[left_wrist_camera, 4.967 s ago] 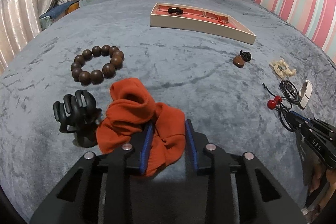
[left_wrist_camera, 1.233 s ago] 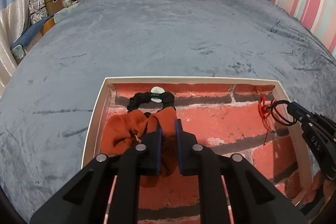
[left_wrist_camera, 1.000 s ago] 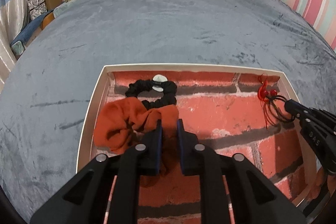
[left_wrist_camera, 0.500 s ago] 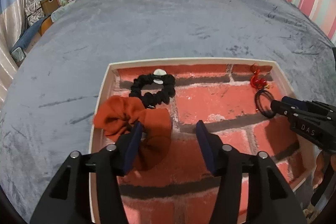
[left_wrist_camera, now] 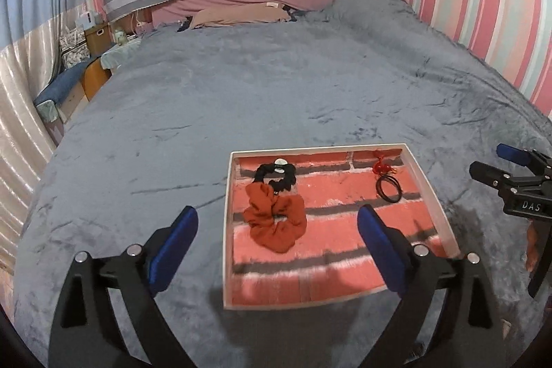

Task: Organize jewelry
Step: 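Withdraw both tools from the tray toward the remaining jewelry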

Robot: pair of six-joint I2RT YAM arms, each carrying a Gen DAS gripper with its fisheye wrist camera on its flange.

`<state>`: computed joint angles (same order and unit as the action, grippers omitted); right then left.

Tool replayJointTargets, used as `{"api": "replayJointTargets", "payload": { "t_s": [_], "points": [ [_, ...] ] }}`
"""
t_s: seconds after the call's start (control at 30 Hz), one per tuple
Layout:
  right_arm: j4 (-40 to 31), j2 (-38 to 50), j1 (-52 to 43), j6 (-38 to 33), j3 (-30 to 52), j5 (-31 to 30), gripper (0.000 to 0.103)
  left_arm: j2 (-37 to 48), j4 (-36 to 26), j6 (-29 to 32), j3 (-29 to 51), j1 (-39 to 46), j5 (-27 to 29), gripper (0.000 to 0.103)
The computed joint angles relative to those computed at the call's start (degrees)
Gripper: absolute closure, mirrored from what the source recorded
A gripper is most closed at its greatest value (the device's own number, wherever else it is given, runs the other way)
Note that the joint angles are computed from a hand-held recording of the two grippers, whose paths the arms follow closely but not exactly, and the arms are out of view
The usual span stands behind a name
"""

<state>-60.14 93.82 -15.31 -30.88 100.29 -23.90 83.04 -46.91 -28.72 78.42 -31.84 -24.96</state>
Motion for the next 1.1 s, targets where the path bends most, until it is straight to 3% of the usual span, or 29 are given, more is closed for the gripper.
{"api": "replayJointTargets", "payload": {
  "t_s": [0.13, 0.27, 0.67, 0.9, 1.1],
  "points": [
    [-1.3, -5.0, -1.9, -2.3, -2.7, -0.7, 0.004, -3.8, -5.4, -1.3, 0.9, -3.1, -1.3, 0.011],
    [-1.8, -9.0, -3.3, -3.8, -5.6, -0.8, 0.004, -6.0, -11.4, -3.6, 2.6, -8.4, -6.4, 0.007],
    [-5.8, -17.0, -14.5, -10.4, -14.0, -5.7, 0.004, -13.8, -16.2, -17.3, -5.0, -19.1, -10.9, 0.007],
    [-10.1, -20.8, -24.4, -19.1, -18.0, -9.5, 0.004, -18.6, -23.1, -30.4, -10.0, -28.4, -15.7, 0.007],
    [-10.7, -23.1, -35.8, -27.4, -23.4, -12.1, 0.004, -22.8, -33.9, -50.1, -15.3, -41.2, -20.5, 0.007]
  ]
}}
